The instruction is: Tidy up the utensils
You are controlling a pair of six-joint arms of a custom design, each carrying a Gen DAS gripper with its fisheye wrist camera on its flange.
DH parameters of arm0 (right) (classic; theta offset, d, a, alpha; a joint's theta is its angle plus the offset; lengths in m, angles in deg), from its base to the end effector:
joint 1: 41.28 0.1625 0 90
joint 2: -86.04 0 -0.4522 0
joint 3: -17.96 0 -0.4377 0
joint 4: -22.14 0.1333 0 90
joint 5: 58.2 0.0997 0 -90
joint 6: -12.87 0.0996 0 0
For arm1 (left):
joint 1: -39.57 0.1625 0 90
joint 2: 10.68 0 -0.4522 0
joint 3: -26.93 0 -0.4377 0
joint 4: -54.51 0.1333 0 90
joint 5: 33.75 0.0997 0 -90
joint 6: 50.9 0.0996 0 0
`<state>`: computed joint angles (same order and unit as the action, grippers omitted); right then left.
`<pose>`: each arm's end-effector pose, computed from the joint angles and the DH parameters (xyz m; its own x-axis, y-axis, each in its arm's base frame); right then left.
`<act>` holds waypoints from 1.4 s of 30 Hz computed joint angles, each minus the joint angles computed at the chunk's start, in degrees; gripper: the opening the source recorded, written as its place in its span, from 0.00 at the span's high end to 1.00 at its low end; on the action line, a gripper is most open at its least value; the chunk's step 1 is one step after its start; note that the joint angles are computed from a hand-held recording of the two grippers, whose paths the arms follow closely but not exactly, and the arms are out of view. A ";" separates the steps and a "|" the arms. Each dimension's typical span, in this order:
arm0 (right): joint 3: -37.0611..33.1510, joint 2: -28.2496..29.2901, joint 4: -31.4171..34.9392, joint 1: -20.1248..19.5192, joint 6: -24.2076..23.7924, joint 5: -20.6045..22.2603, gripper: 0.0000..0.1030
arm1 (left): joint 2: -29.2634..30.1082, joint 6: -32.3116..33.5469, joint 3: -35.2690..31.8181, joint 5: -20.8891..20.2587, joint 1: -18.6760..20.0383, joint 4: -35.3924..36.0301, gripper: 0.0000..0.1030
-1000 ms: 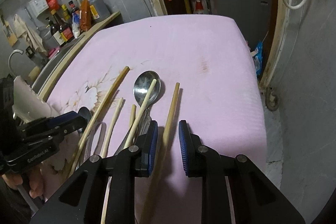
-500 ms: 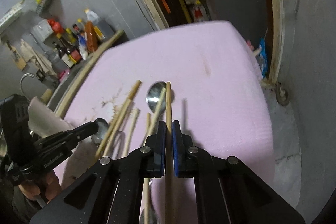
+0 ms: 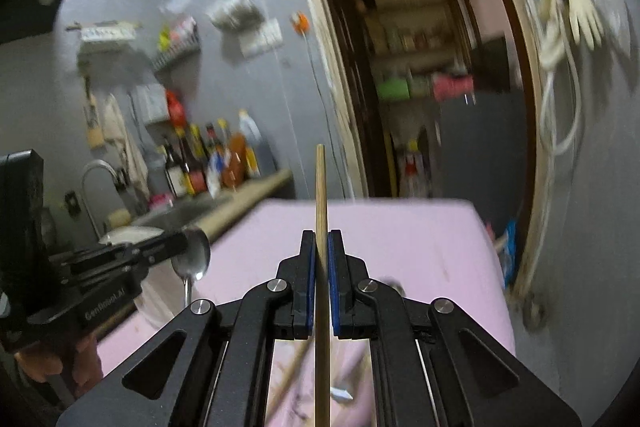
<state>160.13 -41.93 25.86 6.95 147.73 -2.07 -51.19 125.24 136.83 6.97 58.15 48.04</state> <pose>0.0115 -0.2706 0.2913 -0.8313 -0.0515 0.5535 -0.5448 0.2736 -0.7927 -0.3493 -0.3377 -0.0567 -0.5905 0.4882 -0.6426 0.8060 0.3173 -0.4996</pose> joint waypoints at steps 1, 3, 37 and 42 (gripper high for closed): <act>0.36 0.24 -2.40 2.47 1.21 0.70 0.96 | -1.01 1.03 0.35 -0.31 0.20 -0.77 1.00; 0.73 1.51 -7.09 8.04 3.43 3.16 0.96 | -3.89 2.97 1.85 -1.93 -0.05 -2.73 1.00; -6.13 37.40 -40.45 36.50 3.43 20.21 0.96 | -16.57 29.29 10.79 -8.93 16.83 -28.59 0.99; -5.90 37.66 -37.25 36.84 2.46 23.80 0.96 | -18.05 18.10 9.92 -1.90 18.07 -18.60 0.97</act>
<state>154.22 -4.27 -11.38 43.79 150.18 21.72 -69.24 143.34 146.74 5.07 76.22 29.43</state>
